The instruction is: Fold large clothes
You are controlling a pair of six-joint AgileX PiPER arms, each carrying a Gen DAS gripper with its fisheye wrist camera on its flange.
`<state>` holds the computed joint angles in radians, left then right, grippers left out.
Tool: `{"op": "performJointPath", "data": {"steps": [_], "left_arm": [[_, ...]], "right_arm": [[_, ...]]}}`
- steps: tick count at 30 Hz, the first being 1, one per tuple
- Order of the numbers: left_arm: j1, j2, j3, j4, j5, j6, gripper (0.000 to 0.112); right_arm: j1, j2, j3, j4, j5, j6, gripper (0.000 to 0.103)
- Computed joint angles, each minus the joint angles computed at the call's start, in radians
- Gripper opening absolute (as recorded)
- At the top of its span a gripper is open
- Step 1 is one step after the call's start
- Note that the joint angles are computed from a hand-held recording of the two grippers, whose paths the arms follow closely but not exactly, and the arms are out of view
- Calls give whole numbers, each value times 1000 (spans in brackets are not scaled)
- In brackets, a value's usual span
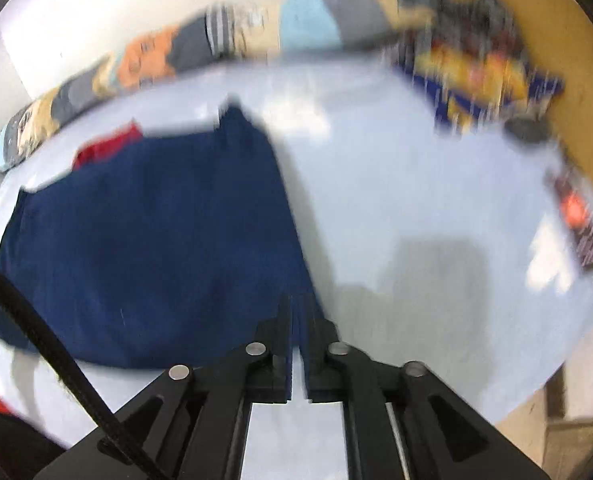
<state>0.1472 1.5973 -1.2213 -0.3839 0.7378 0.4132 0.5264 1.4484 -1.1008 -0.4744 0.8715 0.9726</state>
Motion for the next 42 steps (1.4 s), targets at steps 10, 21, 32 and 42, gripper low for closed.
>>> {"op": "performJointPath", "data": {"steps": [10,21,32,42], "left_arm": [[-19,452,-558,121,87,-223,74],[-3,599,-699,209,151,-327,74],[-166,95,-88,411,-145,-477,87],[-278,-18,313,882,-303,-1113,87]], "right_arm": [[-194,546,-627,263,-91,-359,27],[-273,665,-731,344,-27,-385,26],[13,431,-506,411,-105,-432,38],[248,374,-317,159,-100,-123,39]]}}
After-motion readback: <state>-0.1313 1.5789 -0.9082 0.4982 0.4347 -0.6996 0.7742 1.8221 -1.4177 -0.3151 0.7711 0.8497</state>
